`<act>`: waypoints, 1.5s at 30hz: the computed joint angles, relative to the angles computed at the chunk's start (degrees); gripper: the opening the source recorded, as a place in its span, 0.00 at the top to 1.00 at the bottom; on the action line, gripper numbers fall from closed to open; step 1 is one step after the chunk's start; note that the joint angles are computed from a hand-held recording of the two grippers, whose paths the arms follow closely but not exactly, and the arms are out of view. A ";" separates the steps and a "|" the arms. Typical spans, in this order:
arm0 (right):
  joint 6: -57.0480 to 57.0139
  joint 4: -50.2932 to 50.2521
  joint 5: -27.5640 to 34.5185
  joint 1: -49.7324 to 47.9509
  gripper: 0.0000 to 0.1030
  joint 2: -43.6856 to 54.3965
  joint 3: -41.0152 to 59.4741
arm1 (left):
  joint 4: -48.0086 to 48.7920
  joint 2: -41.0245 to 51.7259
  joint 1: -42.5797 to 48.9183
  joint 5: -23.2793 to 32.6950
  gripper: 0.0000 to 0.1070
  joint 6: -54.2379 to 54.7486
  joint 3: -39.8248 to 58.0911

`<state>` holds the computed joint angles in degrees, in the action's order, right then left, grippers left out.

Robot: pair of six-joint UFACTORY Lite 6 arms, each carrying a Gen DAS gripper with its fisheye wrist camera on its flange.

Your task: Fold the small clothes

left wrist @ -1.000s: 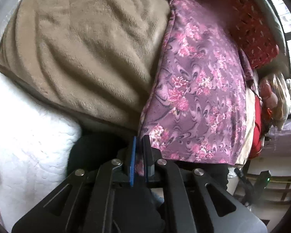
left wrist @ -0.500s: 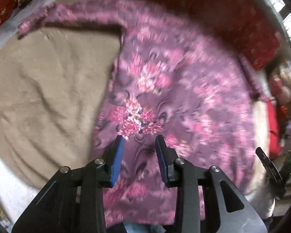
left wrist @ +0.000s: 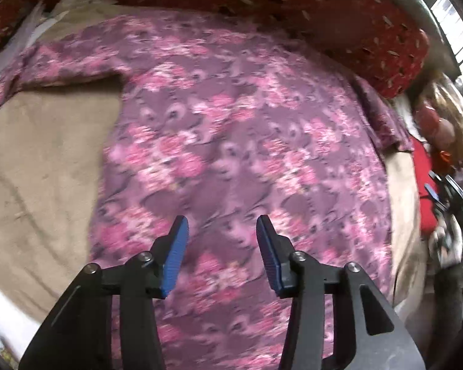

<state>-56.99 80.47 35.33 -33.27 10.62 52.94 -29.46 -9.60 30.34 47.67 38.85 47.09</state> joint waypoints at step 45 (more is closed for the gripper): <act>42.59 -28.69 -17.54 55.50 0.93 28.63 49.12 | -12.47 43.95 -0.08 2.21 0.58 -5.12 42.28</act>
<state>-14.40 51.79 17.78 22.23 39.25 102.06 -41.94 34.35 30.27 49.87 33.73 89.37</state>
